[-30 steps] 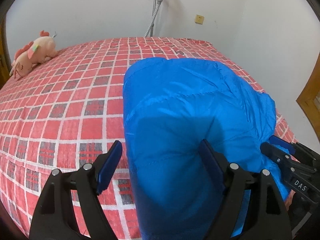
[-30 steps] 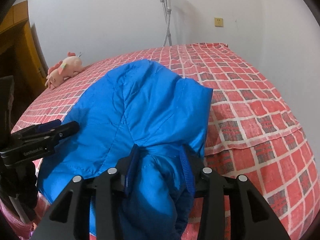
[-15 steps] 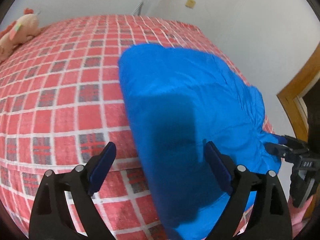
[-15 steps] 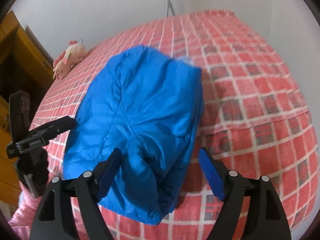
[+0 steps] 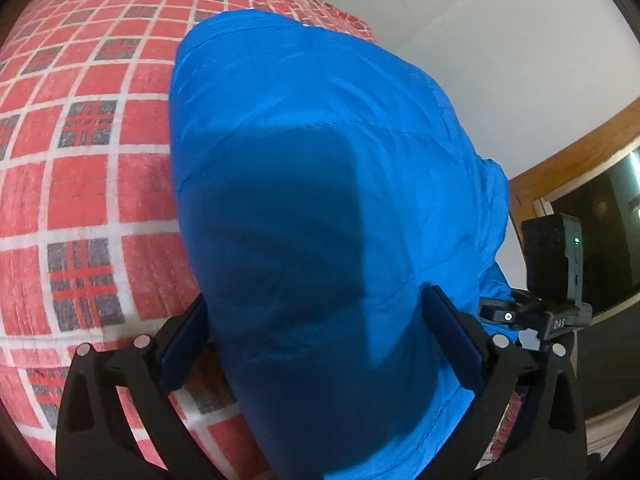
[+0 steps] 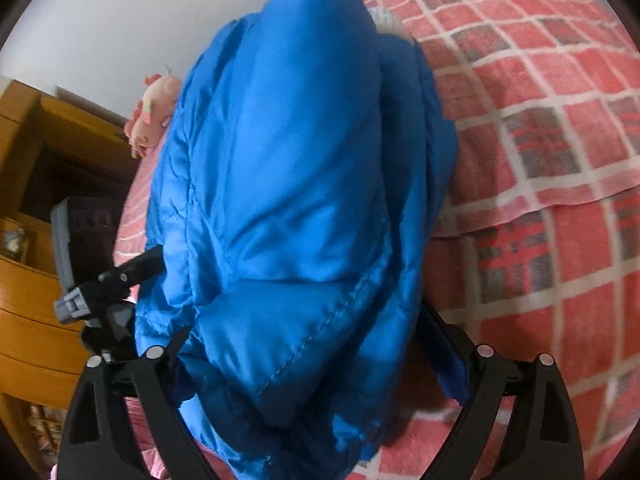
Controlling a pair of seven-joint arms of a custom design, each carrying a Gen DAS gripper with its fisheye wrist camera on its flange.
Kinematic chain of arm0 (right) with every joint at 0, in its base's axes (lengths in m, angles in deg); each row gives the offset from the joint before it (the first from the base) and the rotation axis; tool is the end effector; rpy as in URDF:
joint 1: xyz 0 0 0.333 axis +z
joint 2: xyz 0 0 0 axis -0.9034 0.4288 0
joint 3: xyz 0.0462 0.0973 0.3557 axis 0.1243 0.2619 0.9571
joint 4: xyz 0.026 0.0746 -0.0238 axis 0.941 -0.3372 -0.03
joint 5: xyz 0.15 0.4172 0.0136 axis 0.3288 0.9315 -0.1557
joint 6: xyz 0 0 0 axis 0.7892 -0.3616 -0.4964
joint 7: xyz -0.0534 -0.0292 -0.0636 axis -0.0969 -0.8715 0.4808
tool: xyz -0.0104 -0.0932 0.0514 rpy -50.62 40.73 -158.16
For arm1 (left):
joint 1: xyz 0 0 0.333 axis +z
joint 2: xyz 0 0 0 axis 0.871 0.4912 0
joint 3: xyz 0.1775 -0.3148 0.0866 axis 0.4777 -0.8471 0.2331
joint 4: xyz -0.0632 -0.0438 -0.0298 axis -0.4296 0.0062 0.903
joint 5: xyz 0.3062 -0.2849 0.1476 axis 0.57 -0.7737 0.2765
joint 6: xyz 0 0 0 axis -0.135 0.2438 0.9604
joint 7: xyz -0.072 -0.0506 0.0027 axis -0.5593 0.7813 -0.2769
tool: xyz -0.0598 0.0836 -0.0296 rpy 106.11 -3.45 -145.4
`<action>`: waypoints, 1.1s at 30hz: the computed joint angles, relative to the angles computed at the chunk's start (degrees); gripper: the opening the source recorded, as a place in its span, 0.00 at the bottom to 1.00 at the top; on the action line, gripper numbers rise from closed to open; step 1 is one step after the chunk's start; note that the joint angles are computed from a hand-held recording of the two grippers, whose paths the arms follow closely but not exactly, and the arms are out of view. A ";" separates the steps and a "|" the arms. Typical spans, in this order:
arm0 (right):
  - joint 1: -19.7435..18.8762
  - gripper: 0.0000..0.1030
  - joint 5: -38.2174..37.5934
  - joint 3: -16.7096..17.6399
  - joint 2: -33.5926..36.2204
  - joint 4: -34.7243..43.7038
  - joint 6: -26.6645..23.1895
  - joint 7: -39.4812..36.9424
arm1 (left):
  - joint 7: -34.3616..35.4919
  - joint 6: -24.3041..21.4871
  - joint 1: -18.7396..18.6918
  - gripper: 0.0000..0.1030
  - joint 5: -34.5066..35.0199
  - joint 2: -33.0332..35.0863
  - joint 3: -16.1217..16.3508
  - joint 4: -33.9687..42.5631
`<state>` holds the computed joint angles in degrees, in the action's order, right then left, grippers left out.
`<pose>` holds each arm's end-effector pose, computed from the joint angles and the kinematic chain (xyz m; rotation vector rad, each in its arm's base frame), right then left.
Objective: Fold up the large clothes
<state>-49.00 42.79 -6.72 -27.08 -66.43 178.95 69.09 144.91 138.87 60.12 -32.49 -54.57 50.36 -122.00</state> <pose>0.4571 0.0855 0.3499 -1.4241 2.0128 0.2664 0.6351 -0.2048 0.2948 1.3026 -2.3282 0.9401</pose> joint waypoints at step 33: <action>-1.44 0.48 6.39 5.19 26.07 34.96 5.70 -28.92 | 11.39 5.48 2.68 0.73 -14.11 4.34 3.96 14.43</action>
